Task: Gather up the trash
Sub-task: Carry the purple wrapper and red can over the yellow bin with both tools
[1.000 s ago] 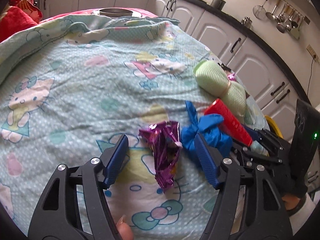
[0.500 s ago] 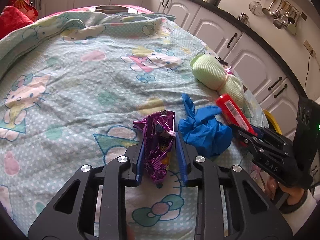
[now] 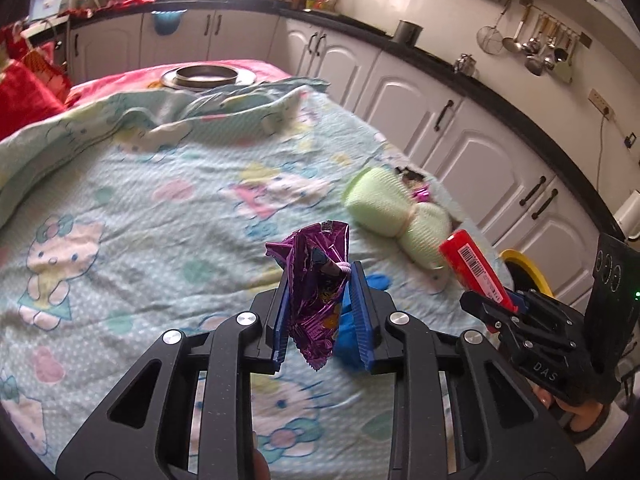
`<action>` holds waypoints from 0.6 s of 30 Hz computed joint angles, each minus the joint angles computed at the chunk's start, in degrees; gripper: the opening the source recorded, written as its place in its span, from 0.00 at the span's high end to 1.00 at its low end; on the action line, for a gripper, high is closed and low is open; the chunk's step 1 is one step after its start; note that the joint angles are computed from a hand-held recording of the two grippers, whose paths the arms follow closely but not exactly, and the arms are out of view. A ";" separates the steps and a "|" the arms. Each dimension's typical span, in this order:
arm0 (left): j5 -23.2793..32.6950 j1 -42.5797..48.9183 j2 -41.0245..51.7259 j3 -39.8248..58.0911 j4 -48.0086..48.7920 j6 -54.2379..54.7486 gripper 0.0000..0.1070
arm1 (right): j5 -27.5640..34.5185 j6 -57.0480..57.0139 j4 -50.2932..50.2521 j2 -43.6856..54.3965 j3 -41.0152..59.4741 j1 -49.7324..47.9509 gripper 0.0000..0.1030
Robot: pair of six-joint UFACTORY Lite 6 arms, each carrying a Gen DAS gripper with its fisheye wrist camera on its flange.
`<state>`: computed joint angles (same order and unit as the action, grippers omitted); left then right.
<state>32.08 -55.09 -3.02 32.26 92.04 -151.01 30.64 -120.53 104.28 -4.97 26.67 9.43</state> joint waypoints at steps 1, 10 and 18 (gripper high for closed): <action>0.03 -0.16 0.79 1.22 0.19 0.32 0.81 | 0.40 0.91 -1.29 -0.97 -0.26 -0.89 0.69; -0.04 -1.40 9.69 13.37 0.45 4.32 0.81 | 5.29 8.12 -13.46 -8.13 -1.04 -12.27 0.69; 0.48 -3.49 17.03 23.79 -1.54 9.33 0.81 | 11.16 8.81 -19.22 -9.44 -0.21 -24.54 0.69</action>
<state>32.55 -58.58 14.01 56.06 90.50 -141.68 41.80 -111.71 85.05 -14.41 26.47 -15.12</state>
